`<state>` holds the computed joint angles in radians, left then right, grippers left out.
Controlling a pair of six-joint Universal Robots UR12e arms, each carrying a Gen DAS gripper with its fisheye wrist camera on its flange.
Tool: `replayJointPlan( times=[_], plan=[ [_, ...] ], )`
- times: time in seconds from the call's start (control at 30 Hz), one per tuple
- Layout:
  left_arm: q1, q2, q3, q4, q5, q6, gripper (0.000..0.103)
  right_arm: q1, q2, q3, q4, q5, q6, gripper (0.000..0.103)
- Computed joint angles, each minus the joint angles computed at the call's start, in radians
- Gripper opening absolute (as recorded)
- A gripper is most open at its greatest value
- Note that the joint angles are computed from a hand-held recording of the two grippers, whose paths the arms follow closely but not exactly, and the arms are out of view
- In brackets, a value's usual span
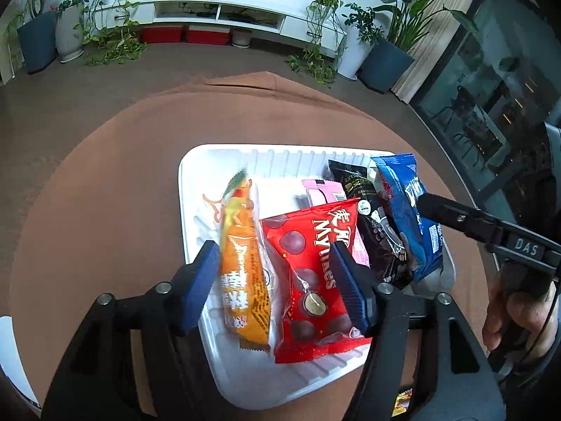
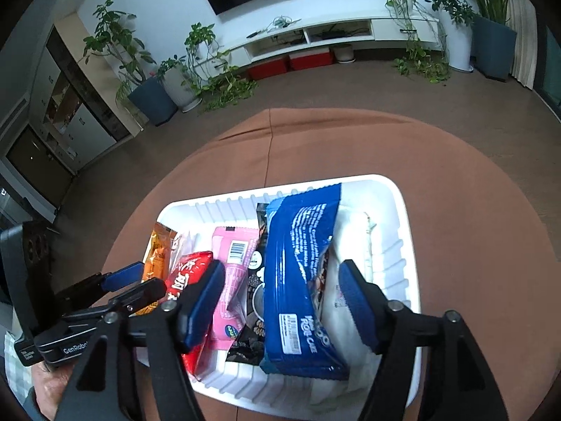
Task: Organize snacks
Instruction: 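Withdraw both tools from the tray toward the remaining packets, then grasp the white-red round-print packet with the left gripper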
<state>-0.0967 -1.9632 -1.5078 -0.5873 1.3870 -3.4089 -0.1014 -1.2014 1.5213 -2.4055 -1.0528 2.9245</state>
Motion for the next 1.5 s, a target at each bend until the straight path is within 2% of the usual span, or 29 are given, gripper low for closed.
replayJointPlan(
  times=[0.03, 0.1, 0.17, 0.33, 0.43, 0.5, 0.6, 0.77, 0.8, 0.9, 0.97, 1.23, 1.33, 1.43, 1.5],
  plan=[
    [0.000, 0.005, -0.005, 0.008, 0.002, -0.002, 0.074, -0.006, -0.005, 0.005, -0.005, 0.012, 0.011, 0.076],
    [-0.002, 0.020, -0.020, 0.024, 0.004, -0.004, 0.092, -0.022, -0.015, 0.016, -0.011, 0.054, 0.029, 0.078],
    [-0.005, 0.043, -0.038, 0.036, 0.010, 0.006, 0.102, -0.044, -0.031, 0.034, -0.022, 0.114, 0.054, 0.083],
    [-0.032, 0.104, -0.085, 0.065, 0.069, 0.074, 0.103, -0.117, -0.074, 0.109, -0.061, 0.313, 0.165, 0.095],
    [-0.065, 0.145, -0.120, 0.055, 0.149, 0.157, 0.103, -0.159, -0.111, 0.166, -0.069, 0.396, 0.209, 0.097],
    [-0.086, 0.177, -0.156, 0.053, 0.177, 0.189, 0.103, -0.185, -0.141, 0.216, -0.100, 0.437, 0.222, 0.097],
    [-0.100, 0.221, -0.214, 0.053, 0.168, 0.169, 0.103, -0.214, -0.196, 0.288, -0.115, 0.447, 0.207, 0.098],
    [-0.099, 0.291, -0.324, 0.064, 0.098, 0.061, 0.103, -0.241, -0.270, 0.390, -0.159, 0.408, 0.175, 0.098],
    [-0.104, 0.301, -0.340, 0.057, 0.103, 0.061, 0.103, -0.244, -0.283, 0.408, -0.158, 0.400, 0.167, 0.098],
    [-0.127, 0.316, -0.354, -0.036, 0.151, 0.083, 0.103, -0.250, -0.317, 0.451, -0.116, 0.379, 0.117, 0.098],
    [-0.138, 0.318, -0.363, -0.054, 0.165, 0.082, 0.103, -0.249, -0.333, 0.473, -0.111, 0.360, 0.098, 0.097],
    [-0.181, 0.310, -0.364, -0.079, 0.237, 0.107, 0.102, -0.217, -0.365, 0.511, -0.056, 0.326, 0.026, 0.094],
    [-0.185, 0.307, -0.361, -0.081, 0.243, 0.114, 0.102, -0.209, -0.368, 0.513, -0.062, 0.318, 0.011, 0.094],
    [-0.187, 0.300, -0.351, -0.101, 0.256, 0.114, 0.097, -0.203, -0.377, 0.523, -0.065, 0.301, 0.002, 0.094],
    [-0.185, 0.296, -0.348, -0.110, 0.252, 0.114, 0.087, -0.196, -0.382, 0.527, -0.066, 0.285, -0.002, 0.094]
  ],
)
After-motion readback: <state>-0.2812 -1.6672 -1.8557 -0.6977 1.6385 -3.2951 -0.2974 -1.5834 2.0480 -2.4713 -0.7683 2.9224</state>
